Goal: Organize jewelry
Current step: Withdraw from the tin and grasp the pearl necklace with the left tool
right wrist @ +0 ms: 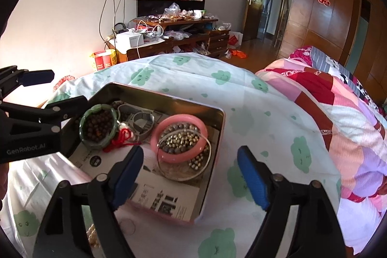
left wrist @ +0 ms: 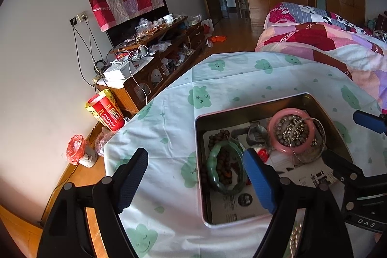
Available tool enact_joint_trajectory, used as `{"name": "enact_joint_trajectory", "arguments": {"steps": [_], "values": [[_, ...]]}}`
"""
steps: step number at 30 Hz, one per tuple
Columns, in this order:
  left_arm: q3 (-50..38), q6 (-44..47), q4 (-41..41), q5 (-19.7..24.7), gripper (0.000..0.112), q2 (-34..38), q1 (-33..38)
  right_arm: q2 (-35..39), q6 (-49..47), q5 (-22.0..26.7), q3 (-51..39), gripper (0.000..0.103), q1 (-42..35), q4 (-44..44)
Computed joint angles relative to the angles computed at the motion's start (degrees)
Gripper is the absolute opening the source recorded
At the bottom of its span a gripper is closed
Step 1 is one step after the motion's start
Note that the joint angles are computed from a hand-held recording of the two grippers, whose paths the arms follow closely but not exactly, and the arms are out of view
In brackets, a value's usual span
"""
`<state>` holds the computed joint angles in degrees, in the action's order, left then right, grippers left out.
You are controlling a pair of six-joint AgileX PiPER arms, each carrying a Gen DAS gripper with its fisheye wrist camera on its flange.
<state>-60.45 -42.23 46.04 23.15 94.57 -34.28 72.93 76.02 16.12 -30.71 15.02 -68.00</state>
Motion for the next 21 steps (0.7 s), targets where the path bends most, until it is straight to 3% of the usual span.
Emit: {"name": "enact_joint_trajectory", "arguments": {"steps": [4,7,11,16,21], "values": [[6.3,-8.8,7.5,-0.5,0.081,-5.1,-1.3,-4.4,0.1,3.6,3.2,0.083,2.5,2.1],[12.6,-14.5,11.6,-1.6,0.081,-9.9,-2.9,-8.7,1.2,6.2,6.4,0.089,4.4,3.4],[18.9,-19.6,14.1,-1.9,0.081,-13.4,-6.3,-12.2,3.1,9.1,10.5,0.09,7.2,5.0],[22.4,-25.3,17.2,-0.4,0.081,-14.1,-13.1,-13.6,9.3,14.6,14.9,0.09,12.5,3.3],[22.0,-25.8,16.7,-1.1,0.081,-11.1,-15.1,-13.5,11.5,15.1,16.4,0.09,11.6,1.9]]}}
